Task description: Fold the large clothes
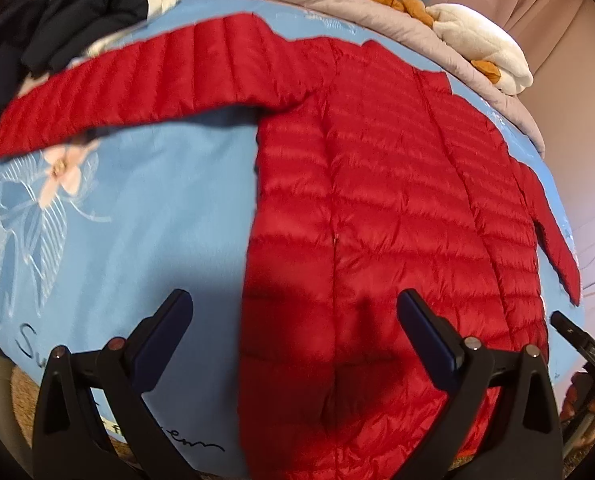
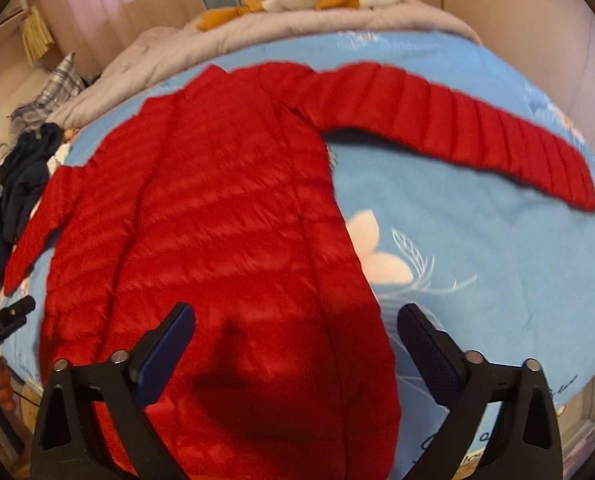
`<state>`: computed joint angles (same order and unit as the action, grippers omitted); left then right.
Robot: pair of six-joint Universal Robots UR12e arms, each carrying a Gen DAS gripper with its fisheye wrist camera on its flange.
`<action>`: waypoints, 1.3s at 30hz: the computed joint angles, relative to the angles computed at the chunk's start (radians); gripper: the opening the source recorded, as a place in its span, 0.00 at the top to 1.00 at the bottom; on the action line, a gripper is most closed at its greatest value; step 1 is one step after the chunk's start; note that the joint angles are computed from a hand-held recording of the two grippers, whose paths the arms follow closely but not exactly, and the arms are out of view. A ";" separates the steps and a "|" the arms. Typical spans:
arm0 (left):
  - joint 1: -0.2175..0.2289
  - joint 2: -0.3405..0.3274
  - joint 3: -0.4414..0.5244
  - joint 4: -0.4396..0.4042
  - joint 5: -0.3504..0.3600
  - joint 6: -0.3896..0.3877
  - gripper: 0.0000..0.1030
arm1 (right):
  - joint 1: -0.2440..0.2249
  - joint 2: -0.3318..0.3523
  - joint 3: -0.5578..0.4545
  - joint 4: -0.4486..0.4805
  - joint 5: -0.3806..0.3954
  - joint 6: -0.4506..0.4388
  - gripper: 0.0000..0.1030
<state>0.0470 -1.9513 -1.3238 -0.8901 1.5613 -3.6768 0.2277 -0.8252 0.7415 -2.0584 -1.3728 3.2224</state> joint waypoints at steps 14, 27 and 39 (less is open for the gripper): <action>0.026 -0.001 -0.037 0.025 -0.154 -0.006 0.20 | -0.012 0.003 0.002 0.080 0.053 -0.042 0.17; 0.020 0.022 -0.057 0.026 -0.153 0.033 0.86 | -0.025 -0.050 0.084 0.039 0.100 -0.100 0.80; 0.015 0.053 -0.059 -0.046 -0.087 0.082 0.75 | -0.034 -0.118 0.154 0.067 0.057 -0.149 0.73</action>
